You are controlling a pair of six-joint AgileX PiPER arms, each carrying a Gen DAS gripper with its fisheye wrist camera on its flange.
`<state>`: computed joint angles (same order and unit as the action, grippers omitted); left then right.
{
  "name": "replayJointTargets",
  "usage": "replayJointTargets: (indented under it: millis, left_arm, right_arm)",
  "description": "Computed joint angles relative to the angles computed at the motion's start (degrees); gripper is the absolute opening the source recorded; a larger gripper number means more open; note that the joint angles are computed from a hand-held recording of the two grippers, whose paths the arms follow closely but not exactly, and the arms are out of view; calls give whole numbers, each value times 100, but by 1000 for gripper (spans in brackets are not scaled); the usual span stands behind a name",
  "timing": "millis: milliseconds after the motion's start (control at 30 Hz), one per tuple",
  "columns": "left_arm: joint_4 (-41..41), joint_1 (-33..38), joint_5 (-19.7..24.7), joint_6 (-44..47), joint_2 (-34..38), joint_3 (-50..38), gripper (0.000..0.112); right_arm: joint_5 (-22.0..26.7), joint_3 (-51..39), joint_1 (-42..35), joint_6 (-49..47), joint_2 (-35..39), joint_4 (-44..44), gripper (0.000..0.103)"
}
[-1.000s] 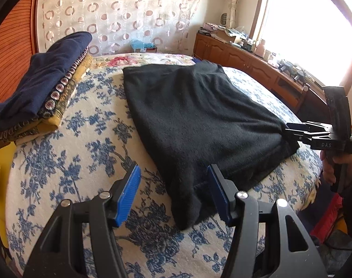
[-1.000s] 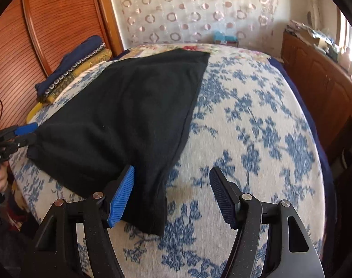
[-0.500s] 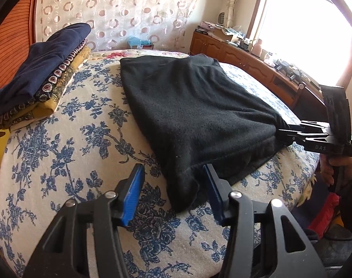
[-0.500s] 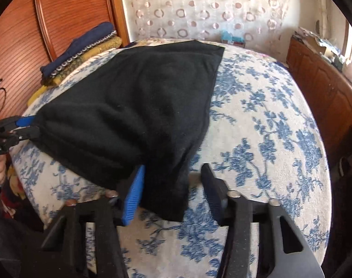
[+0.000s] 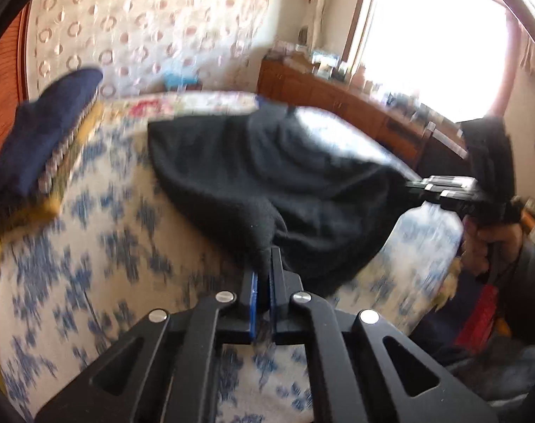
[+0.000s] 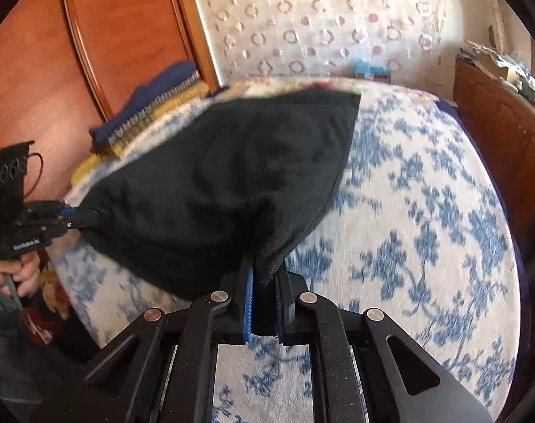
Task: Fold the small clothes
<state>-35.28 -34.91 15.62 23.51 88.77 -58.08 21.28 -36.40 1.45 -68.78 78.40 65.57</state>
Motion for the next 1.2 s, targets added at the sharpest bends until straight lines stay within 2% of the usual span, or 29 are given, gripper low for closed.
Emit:
replayJointTargets:
  millis: [67,133,200,300,433,633,800,833,933,1000,1033,1067,1100,1200]
  left_arm:
    - [-371,180,90,363,19,-277,1]
    - [174,284,94,-105,146,-698,1]
    - [862,405,303,-861,366,-1248,1]
    - [1208,664,566,-1177,912,-2202,1]
    - [1549,943,1169,-1688,1941,-3742,1]
    - [2136,1143,2116,-2332,3476,-6020,1]
    - [2546,1155,3009,-2751,4651,-7889,5]
    - [2568,1152,3062,-2674,4744,-8038,9]
    - [2457,1131,2727,-2360,4530,-7625,42]
    - [2171,1150,2602,-2099,4323,-7282,49]
    - [1968,1159,2525,-1855,4162,-6979,56]
    - [1959,1145,2441,-1794,4030,-6751,57]
    - [2017,1122,2348,-1785,3917,-6523,57]
    - [2065,1095,2546,-1750,3934,-6491,57]
  right_arm:
    - [170,-146,-117,-132,-86,161,6]
    - [277,-475,-168,-113,-85,178,6]
    - [217,-869,-129,61,31,40,6]
    - [330,-1624,-196,355,424,-211,6]
    - [346,-2870,-148,1277,1233,-1099,6]
    - [909,-4888,-233,2522,2760,-2127,6]
    - [1146,-5971,-249,3188,3636,-2789,8]
    - [1157,-6128,-234,3319,3765,-2931,11]
    - [672,-6168,-53,4345,3884,-4199,23]
    - [404,-6008,-53,4348,3806,-4348,27]
    - [346,-5916,-78,4236,3735,-4293,36]
    - [340,-5820,-115,4017,3648,-4142,43]
    - [320,-5682,-156,3674,3549,-3856,44]
    - [386,-5222,-275,2507,3289,-2942,54]
